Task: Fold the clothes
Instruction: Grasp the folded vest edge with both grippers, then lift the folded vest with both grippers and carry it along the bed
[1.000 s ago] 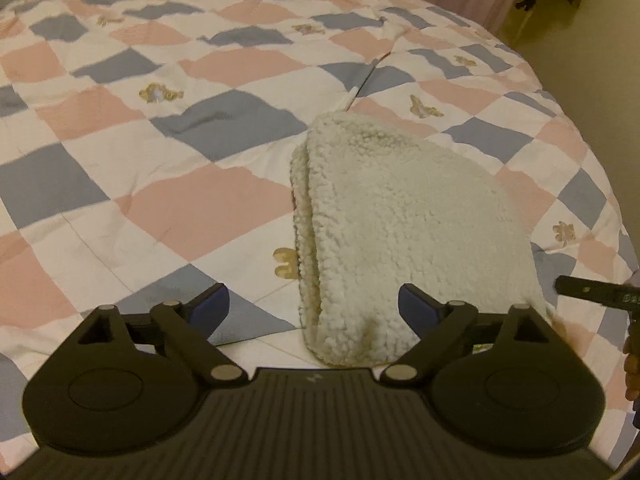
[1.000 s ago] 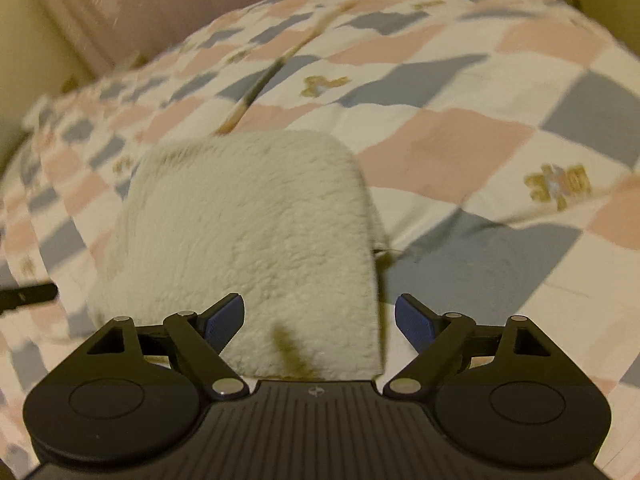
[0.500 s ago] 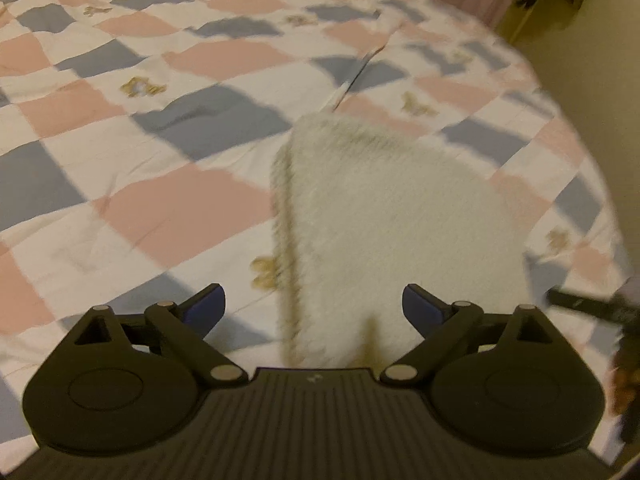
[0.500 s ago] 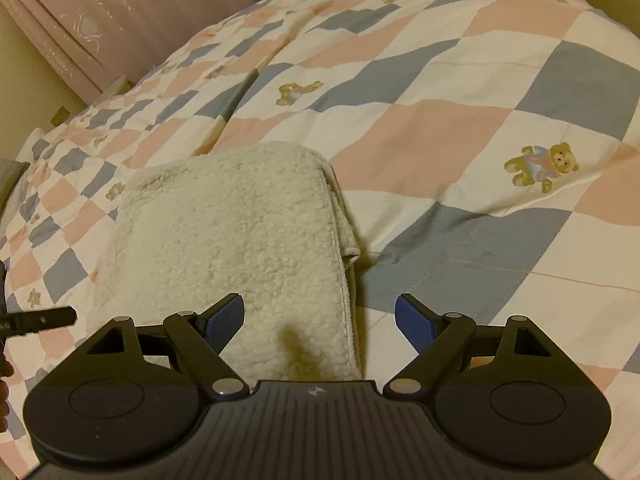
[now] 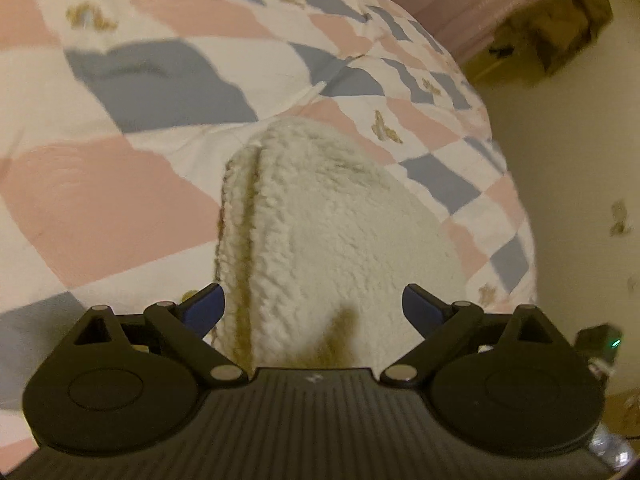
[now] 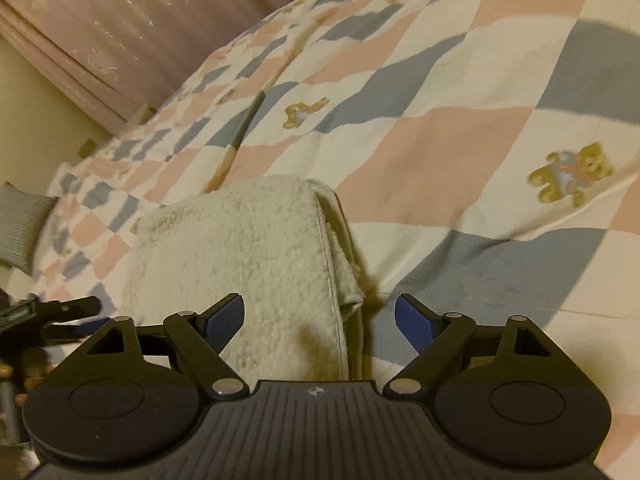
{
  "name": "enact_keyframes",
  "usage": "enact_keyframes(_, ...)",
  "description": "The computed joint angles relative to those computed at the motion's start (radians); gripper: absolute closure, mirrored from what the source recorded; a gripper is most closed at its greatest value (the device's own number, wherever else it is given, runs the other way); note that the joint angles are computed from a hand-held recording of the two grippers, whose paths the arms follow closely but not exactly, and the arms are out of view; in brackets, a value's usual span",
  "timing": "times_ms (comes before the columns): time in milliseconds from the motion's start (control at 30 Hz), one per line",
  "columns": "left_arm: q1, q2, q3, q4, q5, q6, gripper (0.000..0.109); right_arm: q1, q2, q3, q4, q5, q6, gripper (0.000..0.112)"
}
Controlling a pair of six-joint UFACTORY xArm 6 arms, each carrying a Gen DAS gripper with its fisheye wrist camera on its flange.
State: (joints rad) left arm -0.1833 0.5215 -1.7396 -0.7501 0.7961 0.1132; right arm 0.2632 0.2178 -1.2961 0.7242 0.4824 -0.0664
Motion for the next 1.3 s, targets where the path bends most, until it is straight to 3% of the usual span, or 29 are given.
enact_keyframes(100,0.023,0.051,-0.025,-0.098,0.018,0.019,0.015,-0.039,0.058,-0.054,0.19,0.071,-0.158,0.027)
enact_keyframes(200,0.042,0.085,-0.024,-0.21,0.027,0.053,0.015,-0.073,0.122,-0.112,0.299,0.142,-0.224,0.027)
enact_keyframes(367,0.063,0.129,-0.014,-0.389,0.058,0.156,0.017,-0.103,0.225,-0.211,0.35,0.251,-0.247,0.026)
enact_keyframes(500,0.067,0.169,-0.048,-0.435,0.095,0.203,0.021,-0.113,0.286,-0.263,0.388,0.302,-0.255,0.026)
enact_keyframes(600,0.063,0.208,-0.097,-0.447,0.116,0.213,0.03,-0.12,0.324,-0.291,0.432,0.33,-0.267,0.027)
enact_keyframes(700,0.056,0.231,-0.134,-0.438,0.121,0.214,0.048,-0.121,0.354,-0.315,0.5,0.362,-0.294,0.045)
enact_keyframes(733,0.055,0.23,-0.134,-0.438,0.119,0.221,0.055,-0.116,0.359,-0.32,0.517,0.364,-0.298,0.046)
enact_keyframes(833,0.054,0.204,-0.115,-0.423,0.115,0.225,0.067,-0.095,0.341,-0.301,0.521,0.322,-0.302,0.069)
enact_keyframes(933,0.051,0.165,-0.104,-0.372,0.129,0.221,0.069,-0.077,0.279,-0.233,0.537,0.258,-0.302,0.077)
enact_keyframes(1167,0.034,0.098,-0.129,-0.303,0.22,0.242,0.07,-0.013,0.028,0.033,0.705,0.084,-0.397,0.081)
enact_keyframes(1300,-0.01,0.092,-0.175,-0.258,0.287,0.231,0.07,0.01,-0.148,0.23,0.877,0.0,-0.467,0.081)
